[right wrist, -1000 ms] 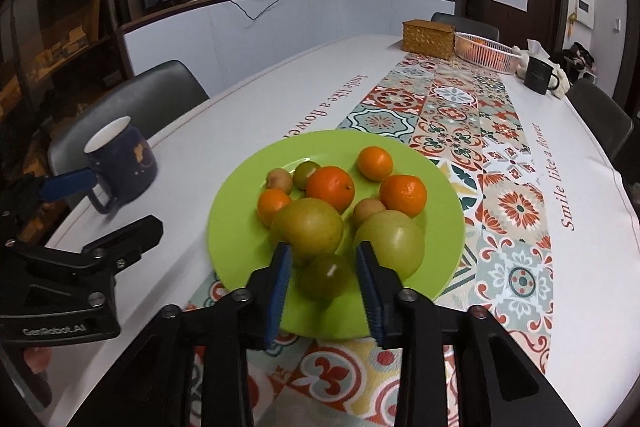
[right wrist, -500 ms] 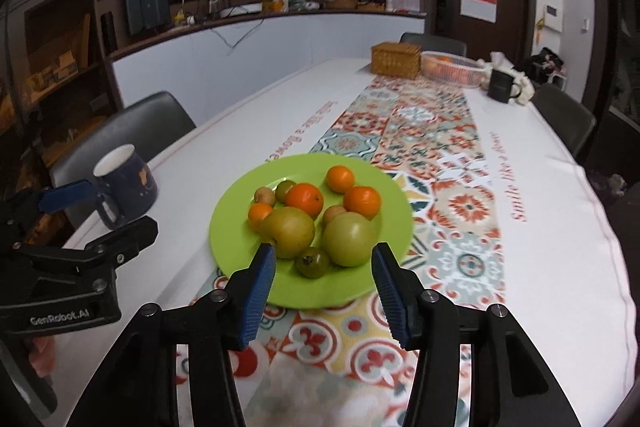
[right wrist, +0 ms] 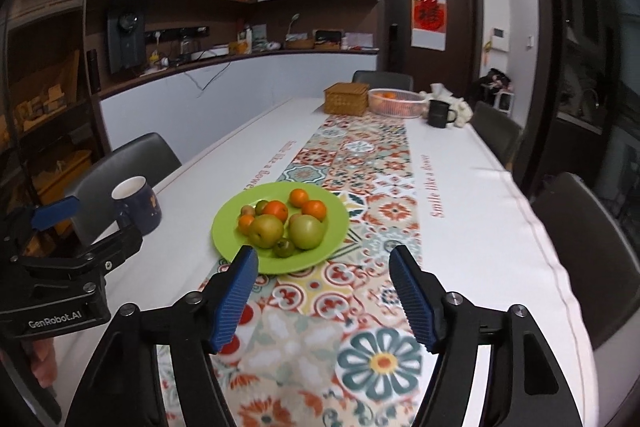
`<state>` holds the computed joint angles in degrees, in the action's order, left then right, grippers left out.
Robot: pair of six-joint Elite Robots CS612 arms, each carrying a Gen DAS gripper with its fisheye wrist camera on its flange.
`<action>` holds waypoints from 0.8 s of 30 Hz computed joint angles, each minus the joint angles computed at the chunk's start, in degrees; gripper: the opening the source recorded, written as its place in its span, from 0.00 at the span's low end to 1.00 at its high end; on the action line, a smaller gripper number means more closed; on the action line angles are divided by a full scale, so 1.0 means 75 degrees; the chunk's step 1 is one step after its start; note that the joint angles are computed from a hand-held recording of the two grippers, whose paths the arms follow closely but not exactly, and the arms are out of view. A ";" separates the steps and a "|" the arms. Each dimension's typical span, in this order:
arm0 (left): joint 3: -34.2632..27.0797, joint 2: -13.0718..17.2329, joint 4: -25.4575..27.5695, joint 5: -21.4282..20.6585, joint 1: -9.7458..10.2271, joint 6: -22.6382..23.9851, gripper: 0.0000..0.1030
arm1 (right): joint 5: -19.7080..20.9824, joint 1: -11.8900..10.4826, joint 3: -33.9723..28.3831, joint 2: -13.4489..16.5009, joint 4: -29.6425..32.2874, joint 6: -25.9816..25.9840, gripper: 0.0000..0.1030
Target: Organize fruits
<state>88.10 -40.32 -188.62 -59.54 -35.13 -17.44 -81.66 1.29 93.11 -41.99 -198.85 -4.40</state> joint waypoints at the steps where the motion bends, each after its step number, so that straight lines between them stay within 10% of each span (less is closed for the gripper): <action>1: 0.0080 -0.0030 -0.0113 0.0027 -0.0040 0.0025 1.00 | -0.0015 -0.0014 0.0151 -0.0066 -0.0157 0.0055 0.70; 24: 0.1227 -0.0479 -0.1170 0.0450 -0.0569 0.0061 1.00 | -0.0333 -0.0122 0.1742 -0.0611 -0.1909 0.0481 0.85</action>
<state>97.30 -43.91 -197.39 -56.17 -39.40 -16.98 -84.16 0.38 106.18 -46.57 -213.17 -0.79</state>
